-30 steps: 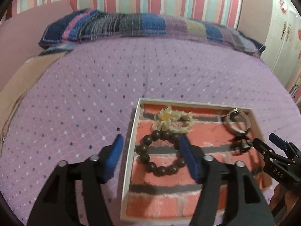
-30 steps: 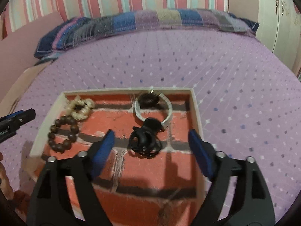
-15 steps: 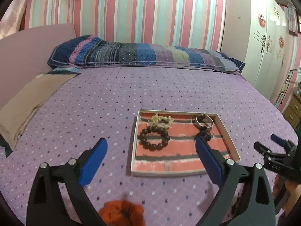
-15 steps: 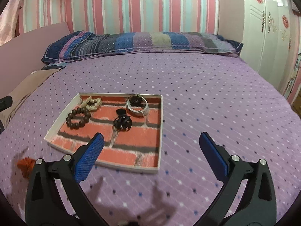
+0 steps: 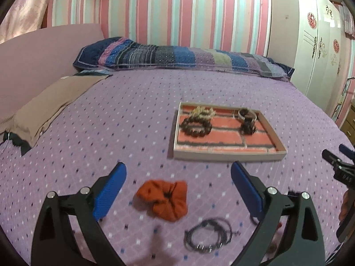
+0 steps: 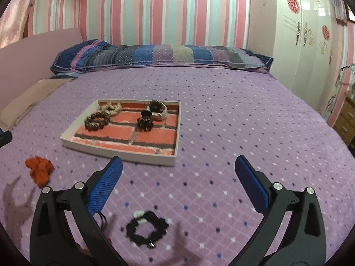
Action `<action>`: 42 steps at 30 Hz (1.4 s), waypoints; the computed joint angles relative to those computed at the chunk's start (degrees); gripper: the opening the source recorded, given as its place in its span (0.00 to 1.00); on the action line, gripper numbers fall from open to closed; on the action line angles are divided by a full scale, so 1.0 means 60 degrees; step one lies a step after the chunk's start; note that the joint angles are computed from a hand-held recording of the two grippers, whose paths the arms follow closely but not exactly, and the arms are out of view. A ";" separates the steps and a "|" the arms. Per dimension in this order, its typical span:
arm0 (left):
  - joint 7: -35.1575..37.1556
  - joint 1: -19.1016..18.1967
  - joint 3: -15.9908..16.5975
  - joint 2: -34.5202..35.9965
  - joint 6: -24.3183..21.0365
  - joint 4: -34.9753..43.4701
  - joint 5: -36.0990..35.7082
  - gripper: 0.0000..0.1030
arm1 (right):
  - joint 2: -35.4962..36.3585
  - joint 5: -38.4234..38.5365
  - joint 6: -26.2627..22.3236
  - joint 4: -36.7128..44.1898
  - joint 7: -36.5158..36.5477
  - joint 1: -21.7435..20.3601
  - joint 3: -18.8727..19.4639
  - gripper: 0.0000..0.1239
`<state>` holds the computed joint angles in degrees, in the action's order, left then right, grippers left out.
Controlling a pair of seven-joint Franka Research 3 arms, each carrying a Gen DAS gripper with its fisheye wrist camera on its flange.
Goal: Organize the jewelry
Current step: 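Withdraw both tools from the tray toward the remaining jewelry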
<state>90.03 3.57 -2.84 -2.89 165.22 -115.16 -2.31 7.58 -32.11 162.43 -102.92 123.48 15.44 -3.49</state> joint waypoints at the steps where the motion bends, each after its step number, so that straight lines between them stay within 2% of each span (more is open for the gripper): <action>1: 0.0019 -0.0002 0.0008 -0.0172 0.0081 -0.0279 -0.0065 0.90 | -0.0118 -0.0330 -0.0022 -0.0167 0.0311 0.0074 -0.0078 0.80; 6: -0.0044 -0.0145 0.0080 -0.0781 0.0265 -0.1266 0.0013 0.90 | -0.0786 -0.1309 0.0108 -0.1269 0.1244 -0.0122 0.0062 0.80; 11: -0.0095 -0.0493 0.0172 -0.1218 0.0381 -0.2136 -0.0062 0.90 | -0.1384 -0.2596 0.0303 -0.2350 0.2273 -0.0622 0.0428 0.80; 21: -0.0329 -0.1237 0.0219 -0.1793 0.0671 -0.3513 -0.0123 0.90 | -0.2175 -0.2558 0.0763 -0.3969 0.2390 -0.1506 0.1085 0.80; 24: -0.0210 -0.1572 0.0344 -0.1797 0.0677 -0.3608 -0.0326 0.90 | -0.2346 -0.2715 0.0869 -0.4291 0.2472 -0.1741 0.1273 0.79; 27: -0.0379 -0.1602 0.0175 -0.1748 0.0928 -0.3747 -0.0146 0.90 | -0.2393 -0.2446 0.0982 -0.4525 0.2296 -0.1872 0.1350 0.79; 31: -0.0232 -0.1940 0.0253 -0.1565 0.1060 -0.3821 -0.0251 0.90 | -0.2450 -0.2203 0.1186 -0.4769 0.2158 -0.2063 0.1457 0.79; 38: 0.0557 -0.2367 0.0438 -0.1142 0.1272 -0.3753 -0.0963 0.89 | -0.2301 -0.1482 0.1381 -0.4952 0.1517 -0.2058 0.1477 0.74; 40: 0.1234 -0.2712 0.0683 -0.1057 0.1277 -0.3702 -0.1656 0.89 | -0.2240 -0.1174 0.1437 -0.4976 0.1170 -0.2007 0.1455 0.69; 42: 0.1839 -0.2909 0.0797 -0.0997 0.1255 -0.3648 -0.2315 0.83 | -0.2214 -0.0901 0.1577 -0.5036 0.0928 -0.1983 0.1426 0.67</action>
<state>101.06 -13.88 1.94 -8.88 172.75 -137.05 -16.20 -5.71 -37.51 171.89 -133.14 129.05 3.54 5.06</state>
